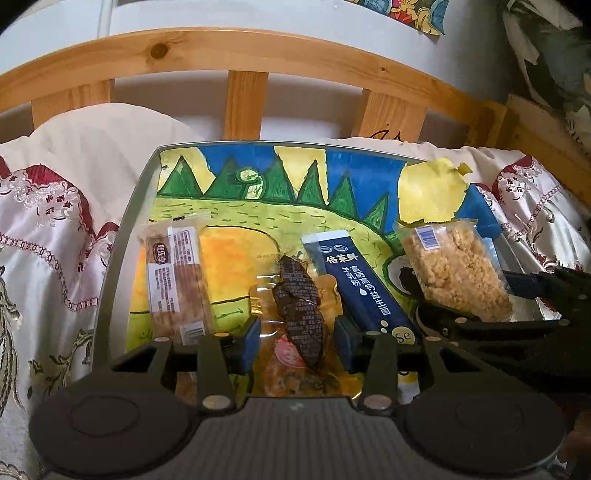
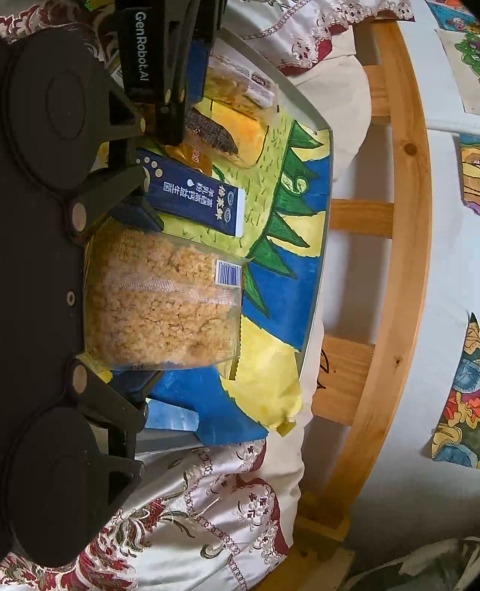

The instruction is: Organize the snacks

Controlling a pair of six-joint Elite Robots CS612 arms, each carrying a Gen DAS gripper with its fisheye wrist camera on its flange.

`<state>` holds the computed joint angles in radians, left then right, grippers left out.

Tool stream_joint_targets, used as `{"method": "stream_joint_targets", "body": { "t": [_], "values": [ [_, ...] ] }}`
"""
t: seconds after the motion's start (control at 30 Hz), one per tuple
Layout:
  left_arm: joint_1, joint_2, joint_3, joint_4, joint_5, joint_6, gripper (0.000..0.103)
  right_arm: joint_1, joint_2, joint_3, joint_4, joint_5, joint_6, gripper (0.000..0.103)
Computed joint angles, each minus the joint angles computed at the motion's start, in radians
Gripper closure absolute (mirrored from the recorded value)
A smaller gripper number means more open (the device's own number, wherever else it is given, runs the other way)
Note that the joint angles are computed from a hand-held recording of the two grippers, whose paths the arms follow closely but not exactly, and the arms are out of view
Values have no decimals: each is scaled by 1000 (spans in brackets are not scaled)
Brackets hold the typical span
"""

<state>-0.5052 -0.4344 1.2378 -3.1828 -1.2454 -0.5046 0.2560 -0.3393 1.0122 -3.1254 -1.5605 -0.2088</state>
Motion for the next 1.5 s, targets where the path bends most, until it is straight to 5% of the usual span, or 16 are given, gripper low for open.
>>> {"method": "stream_joint_targets", "body": {
  "t": [0.4,0.67,1.07,1.5],
  "values": [
    [9,-4,1,10,-26,-52,50,-1,-1,0,6,4,2,22],
    [10,-29,38,-59,13,-97,33,-5,-15,25,-75,10,6,15],
    [-30,-100,146,-232,210,-62,6,-29,-72,136,-321,60,125,4],
    [-101,-181,299,-362,375,-42,1,-38,-162,326,-586,89,160,1]
  ]
}}
